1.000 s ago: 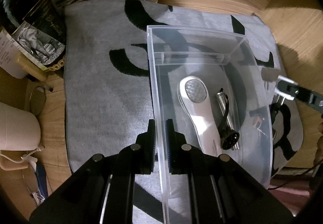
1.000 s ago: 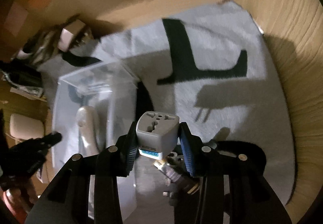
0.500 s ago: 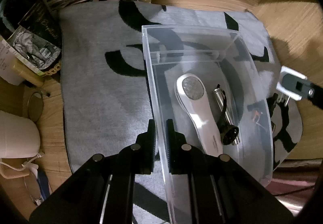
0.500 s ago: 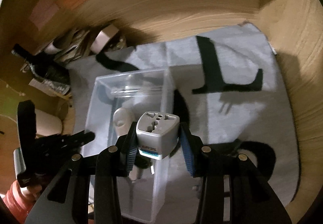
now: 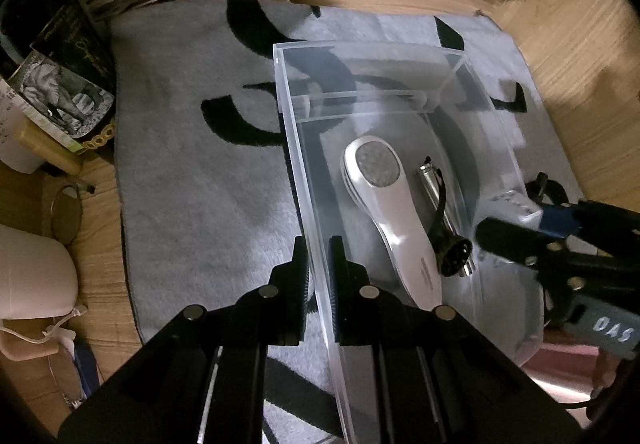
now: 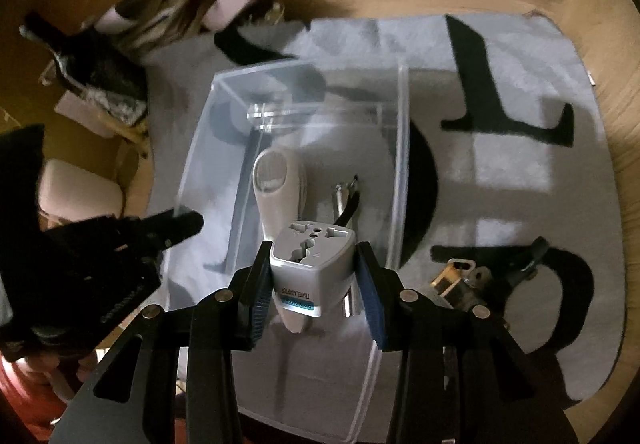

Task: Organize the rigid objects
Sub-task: 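Carry the white plug adapter over the box and lower it in, then move the right gripper back to the mat toward the small battery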

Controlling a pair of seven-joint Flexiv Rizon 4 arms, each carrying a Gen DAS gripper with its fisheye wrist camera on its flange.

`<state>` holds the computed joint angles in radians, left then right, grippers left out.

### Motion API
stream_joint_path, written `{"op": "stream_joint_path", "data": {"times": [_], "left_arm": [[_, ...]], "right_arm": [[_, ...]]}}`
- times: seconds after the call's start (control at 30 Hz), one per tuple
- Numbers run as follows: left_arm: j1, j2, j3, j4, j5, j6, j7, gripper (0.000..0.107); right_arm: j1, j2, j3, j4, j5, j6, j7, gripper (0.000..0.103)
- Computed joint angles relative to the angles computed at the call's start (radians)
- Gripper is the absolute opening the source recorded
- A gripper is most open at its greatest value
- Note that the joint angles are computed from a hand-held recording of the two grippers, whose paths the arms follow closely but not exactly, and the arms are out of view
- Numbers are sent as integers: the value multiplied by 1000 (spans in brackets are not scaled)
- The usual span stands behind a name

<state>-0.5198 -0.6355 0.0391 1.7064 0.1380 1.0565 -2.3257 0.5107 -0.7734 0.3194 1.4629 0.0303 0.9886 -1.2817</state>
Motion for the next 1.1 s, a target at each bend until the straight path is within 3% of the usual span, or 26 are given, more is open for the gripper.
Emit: {"op": "stream_joint_path", "data": {"times": [0.5,0.83,1.1], "left_arm": [[-2,1,0,2,4,0,-3,8],[-13,0,7,-6,15,-14,-28,8],[-18,0,10,-14,24,-30,-51,8]], "right_arm": [[23,-36,1,-50,-3,-76,-5,37],[-3,22,2,-4,29,8,-9,43],[-16,81,-47,66,-3,95,65,45]]}}
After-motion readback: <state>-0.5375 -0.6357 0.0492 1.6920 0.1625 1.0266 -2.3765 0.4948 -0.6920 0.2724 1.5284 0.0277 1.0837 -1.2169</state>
